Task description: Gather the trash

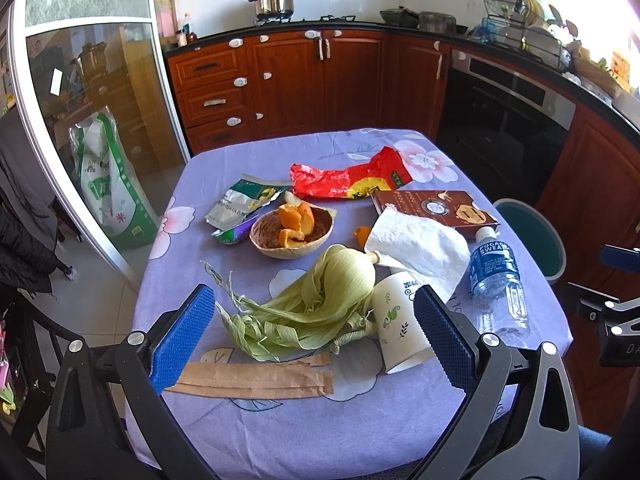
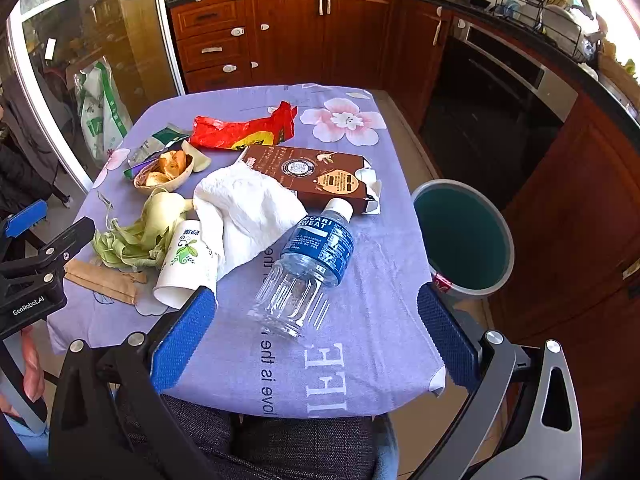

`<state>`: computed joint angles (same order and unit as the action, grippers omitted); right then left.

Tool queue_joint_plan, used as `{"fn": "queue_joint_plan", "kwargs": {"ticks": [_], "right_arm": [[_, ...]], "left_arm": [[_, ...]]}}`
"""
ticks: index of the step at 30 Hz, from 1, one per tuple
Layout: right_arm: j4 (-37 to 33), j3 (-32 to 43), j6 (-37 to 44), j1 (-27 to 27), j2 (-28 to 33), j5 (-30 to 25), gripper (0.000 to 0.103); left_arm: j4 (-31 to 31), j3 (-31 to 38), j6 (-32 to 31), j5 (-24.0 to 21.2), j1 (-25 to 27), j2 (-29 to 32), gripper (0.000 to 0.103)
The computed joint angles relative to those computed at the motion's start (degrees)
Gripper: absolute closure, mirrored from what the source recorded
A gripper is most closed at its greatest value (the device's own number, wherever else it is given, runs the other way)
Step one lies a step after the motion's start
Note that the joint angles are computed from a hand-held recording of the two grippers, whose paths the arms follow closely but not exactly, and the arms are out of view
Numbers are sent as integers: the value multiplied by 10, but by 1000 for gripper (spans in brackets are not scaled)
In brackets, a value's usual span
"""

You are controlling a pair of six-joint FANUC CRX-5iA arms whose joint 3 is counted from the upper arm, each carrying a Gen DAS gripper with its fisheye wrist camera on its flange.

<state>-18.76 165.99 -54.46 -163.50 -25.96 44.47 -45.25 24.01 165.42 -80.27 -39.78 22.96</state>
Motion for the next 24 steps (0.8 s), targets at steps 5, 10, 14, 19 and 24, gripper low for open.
{"fn": "queue_joint_plan", "kwargs": {"ticks": [5, 10, 14, 19, 24], "right_arm": [[5, -4, -3, 2, -3, 3, 6], [6, -5, -3, 3, -4, 5, 6], [9, -7, -6, 4, -6, 7, 6], [11, -8, -8, 4, -6, 8, 6], [12, -8, -10, 5, -9, 8, 6]], "left_arm": [[2, -1, 3, 2, 0, 1, 4], [2, 0, 1, 1, 1, 1, 4], [5, -8, 5, 8, 1, 0, 4], [12, -21, 5, 24, 4, -1, 4], [35, -28, -11, 48, 10, 0, 4]]}}
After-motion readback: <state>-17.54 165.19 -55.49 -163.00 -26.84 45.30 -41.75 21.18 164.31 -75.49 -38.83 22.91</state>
